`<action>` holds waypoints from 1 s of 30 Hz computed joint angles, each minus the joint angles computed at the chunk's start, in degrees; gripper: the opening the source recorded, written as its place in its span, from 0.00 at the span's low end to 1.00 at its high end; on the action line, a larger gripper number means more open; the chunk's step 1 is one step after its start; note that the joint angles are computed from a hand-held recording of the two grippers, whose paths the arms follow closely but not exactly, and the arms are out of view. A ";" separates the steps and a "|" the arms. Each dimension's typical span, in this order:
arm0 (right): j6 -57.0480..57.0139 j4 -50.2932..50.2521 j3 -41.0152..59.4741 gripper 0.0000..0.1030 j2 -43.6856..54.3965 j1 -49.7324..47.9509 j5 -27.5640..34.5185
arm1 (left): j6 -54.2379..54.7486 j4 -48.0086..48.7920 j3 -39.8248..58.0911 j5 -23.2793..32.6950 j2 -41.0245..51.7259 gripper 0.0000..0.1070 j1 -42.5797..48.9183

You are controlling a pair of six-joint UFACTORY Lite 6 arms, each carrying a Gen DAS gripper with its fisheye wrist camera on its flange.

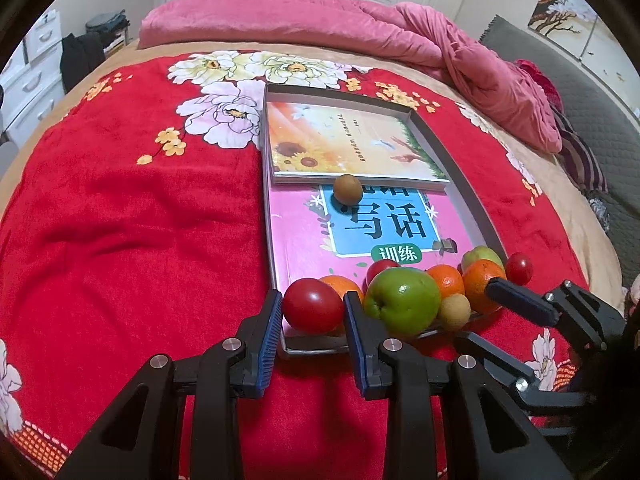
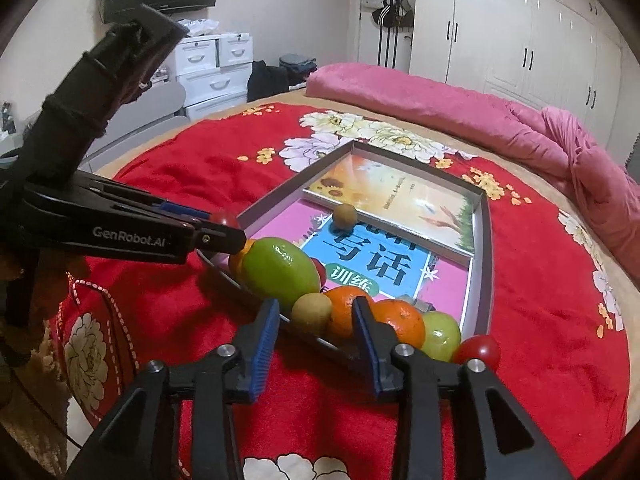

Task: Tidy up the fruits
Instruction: 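Place the tomato in the tray with the left tool while the right tool places the brown fruit, then open both tools and withdraw them from the tray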

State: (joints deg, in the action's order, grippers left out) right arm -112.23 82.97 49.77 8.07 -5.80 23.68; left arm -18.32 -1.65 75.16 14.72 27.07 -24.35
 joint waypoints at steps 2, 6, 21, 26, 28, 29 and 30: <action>-0.52 0.64 -0.45 0.46 -0.73 -0.41 0.50 | -0.05 -0.01 -0.04 0.13 -0.08 0.32 -0.04; 0.12 0.80 -0.96 0.49 -1.94 -1.36 1.24 | -0.28 -0.07 -0.46 -0.12 -0.14 0.39 -0.24; 5.92 0.33 -6.86 0.88 -14.43 -8.10 5.05 | -16.27 12.00 -7.85 0.86 -14.21 0.71 -3.61; 12.46 -4.20 -8.68 0.99 -19.40 -11.85 9.90 | -36.74 29.51 -10.87 6.05 -18.69 0.74 -9.00; 14.43 -5.53 -9.38 0.99 -20.66 -12.61 10.38 | -39.80 31.84 -13.23 6.47 -20.88 0.74 -10.75; 15.86 -6.52 -9.85 0.99 -21.36 -13.10 10.30 | -39.97 31.78 -14.41 6.57 -21.81 0.74 -11.52; 17.82 -7.92 -10.31 0.99 -21.99 -13.64 10.20 | -40.74 31.99 -15.77 6.91 -22.76 0.74 -12.33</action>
State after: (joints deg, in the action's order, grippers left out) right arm -94.42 75.05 39.46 -13.91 -19.44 33.87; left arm -59.06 30.33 59.39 21.63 4.31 -36.68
